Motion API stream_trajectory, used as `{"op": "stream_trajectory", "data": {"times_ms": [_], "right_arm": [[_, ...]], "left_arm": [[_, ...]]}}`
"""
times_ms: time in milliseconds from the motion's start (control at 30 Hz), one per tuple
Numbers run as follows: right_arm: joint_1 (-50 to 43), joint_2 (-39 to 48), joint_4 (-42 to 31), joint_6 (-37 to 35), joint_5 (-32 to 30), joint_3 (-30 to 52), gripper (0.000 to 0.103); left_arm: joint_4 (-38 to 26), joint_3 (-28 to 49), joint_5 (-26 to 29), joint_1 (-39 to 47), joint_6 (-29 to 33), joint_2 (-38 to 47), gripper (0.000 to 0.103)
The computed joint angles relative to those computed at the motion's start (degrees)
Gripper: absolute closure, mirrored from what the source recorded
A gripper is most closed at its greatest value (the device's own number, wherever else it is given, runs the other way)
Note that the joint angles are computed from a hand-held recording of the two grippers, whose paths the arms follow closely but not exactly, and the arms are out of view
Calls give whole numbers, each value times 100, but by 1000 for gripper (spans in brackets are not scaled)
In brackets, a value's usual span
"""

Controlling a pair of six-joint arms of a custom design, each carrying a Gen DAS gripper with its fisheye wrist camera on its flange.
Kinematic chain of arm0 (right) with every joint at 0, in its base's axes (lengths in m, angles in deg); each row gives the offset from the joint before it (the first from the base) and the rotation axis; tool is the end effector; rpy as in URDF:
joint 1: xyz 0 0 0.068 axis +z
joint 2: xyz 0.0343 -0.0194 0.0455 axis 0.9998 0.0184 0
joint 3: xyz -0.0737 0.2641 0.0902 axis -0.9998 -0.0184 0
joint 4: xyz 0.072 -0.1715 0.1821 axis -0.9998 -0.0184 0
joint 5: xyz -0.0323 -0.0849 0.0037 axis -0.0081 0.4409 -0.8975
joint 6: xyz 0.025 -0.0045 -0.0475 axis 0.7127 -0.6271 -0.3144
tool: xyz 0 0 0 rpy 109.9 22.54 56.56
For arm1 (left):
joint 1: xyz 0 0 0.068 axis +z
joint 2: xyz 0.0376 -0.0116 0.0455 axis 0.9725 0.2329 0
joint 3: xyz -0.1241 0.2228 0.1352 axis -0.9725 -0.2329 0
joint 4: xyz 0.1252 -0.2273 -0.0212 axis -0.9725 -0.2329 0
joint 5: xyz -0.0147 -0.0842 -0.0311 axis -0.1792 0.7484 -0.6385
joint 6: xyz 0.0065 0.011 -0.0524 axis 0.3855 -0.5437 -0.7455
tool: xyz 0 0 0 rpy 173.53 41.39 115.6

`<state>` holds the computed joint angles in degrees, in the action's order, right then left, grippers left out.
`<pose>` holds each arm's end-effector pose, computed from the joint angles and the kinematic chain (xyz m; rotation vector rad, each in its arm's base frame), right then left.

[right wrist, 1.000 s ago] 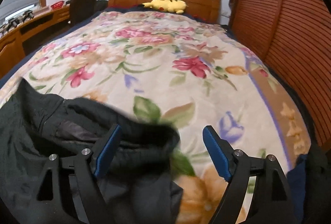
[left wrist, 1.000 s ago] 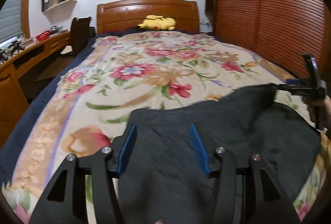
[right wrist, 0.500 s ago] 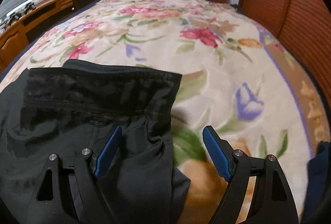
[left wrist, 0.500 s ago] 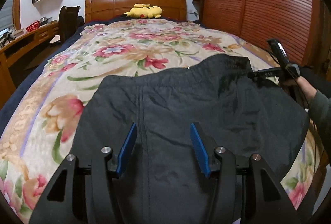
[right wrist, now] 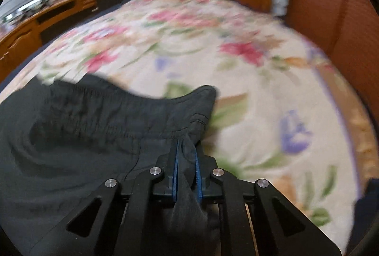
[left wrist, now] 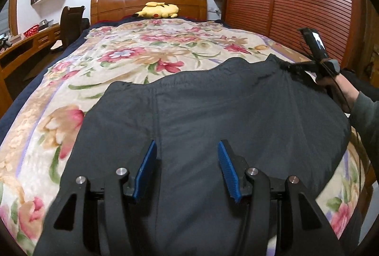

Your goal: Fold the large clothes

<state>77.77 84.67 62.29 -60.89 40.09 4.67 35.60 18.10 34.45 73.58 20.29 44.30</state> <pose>0.3669 -0.0697 0.1717 -0.0901 2.3354 -0.1263 0.2341 -0.0243 0.1819 0.4515 2.2077 -0.3254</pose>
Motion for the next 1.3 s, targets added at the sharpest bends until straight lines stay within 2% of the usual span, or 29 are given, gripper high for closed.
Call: {"op": "stream_trajectory", "data": {"times_ms": [67, 167, 233, 367, 400, 500, 700, 933, 1100, 1300], "right_arm": [[89, -24, 102, 240, 398, 13, 96], [155, -6, -190, 268, 453, 192, 96], [145, -119, -349, 338, 457, 199, 91], [143, -766, -394, 203, 598, -243, 46], [88, -1075, -398, 137, 487, -499, 40], [42, -1784, -490, 13, 394, -1096, 31], [328, -3519, -780, -11, 403, -2518, 30], [967, -4957, -1495, 466, 492, -3257, 30], [1456, -5539, -1914, 771, 850, -3474, 30], [1467, -5412, -1760, 895, 1099, -3778, 30]], "left_arm": [[-46, 10, 42, -54, -52, -42, 50], [29, -102, -98, -175, -82, -210, 50], [23, -151, -53, -212, -107, -281, 50], [-32, -188, -16, -322, -100, -381, 50], [-43, -202, -3, -346, -102, -425, 50], [-99, -223, 52, -404, -147, -588, 50], [-136, -281, 96, -574, -265, -842, 50], [-118, -408, -87, -954, -304, -929, 50], [-190, -574, -193, -1213, -323, -1137, 50], [-171, -737, -381, -1428, -252, -1108, 50]]}}
